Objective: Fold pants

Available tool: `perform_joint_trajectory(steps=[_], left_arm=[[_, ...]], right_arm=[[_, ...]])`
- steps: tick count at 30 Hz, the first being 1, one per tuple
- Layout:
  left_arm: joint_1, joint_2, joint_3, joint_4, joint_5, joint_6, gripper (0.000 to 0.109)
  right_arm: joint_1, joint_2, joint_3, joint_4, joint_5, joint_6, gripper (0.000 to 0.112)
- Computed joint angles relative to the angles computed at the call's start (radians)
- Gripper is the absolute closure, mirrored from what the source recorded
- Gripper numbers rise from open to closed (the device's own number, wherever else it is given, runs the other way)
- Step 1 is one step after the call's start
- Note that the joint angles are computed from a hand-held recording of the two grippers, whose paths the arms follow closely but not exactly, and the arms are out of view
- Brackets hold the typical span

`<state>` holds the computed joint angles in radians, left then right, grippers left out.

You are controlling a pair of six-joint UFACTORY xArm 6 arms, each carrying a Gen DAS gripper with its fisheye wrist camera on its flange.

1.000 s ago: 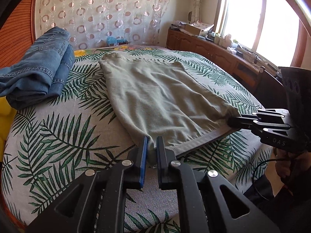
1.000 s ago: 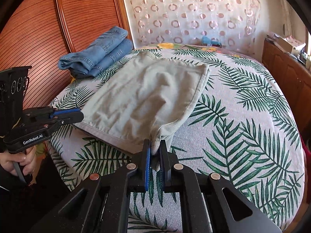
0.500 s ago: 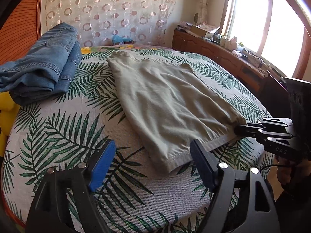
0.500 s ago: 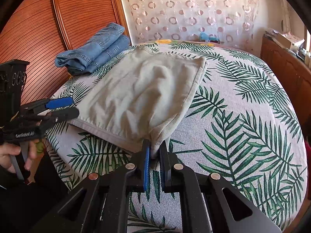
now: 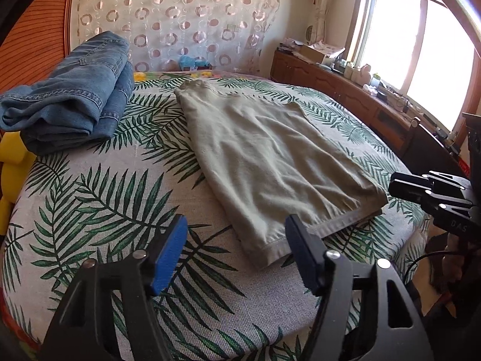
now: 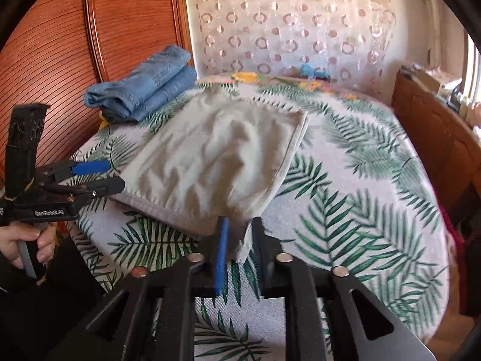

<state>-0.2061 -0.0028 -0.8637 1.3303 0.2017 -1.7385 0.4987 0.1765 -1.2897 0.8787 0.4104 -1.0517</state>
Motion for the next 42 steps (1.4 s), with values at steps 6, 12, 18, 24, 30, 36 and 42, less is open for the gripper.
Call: perform_joint_trajectory(steps=[6, 12, 18, 24, 30, 36, 42], left_arm=[[0.002, 0.011, -0.004, 0.020, -0.029, -0.012, 0.063], [0.003, 0.024, 0.001, 0.003, -0.058, 0.008, 0.072], [0.004, 0.044, -0.010, 0.019, -0.105, -0.009, 0.074], [-0.009, 0.036, -0.013, 0.010, -0.065, -0.001, 0.094], [0.000, 0.013, -0.006, 0.043, -0.069, -0.025, 0.097], [0.009, 0.026, 0.000, 0.034, -0.086, -0.030, 0.097], [0.009, 0.023, 0.004, 0.040, -0.090, -0.036, 0.097]], right_arm=[[0.001, 0.006, -0.002, -0.008, -0.015, 0.018, 0.080], [-0.005, 0.063, -0.045, -0.067, 0.026, 0.110, 0.080], [-0.003, 0.060, -0.038, -0.043, 0.031, 0.089, 0.080], [-0.007, 0.051, -0.033, -0.026, 0.032, 0.071, 0.080], [-0.013, 0.034, -0.022, 0.000, 0.023, 0.045, 0.080], [-0.013, 0.037, -0.023, 0.001, 0.033, 0.054, 0.080], [-0.005, 0.082, -0.065, -0.070, 0.064, 0.120, 0.080]])
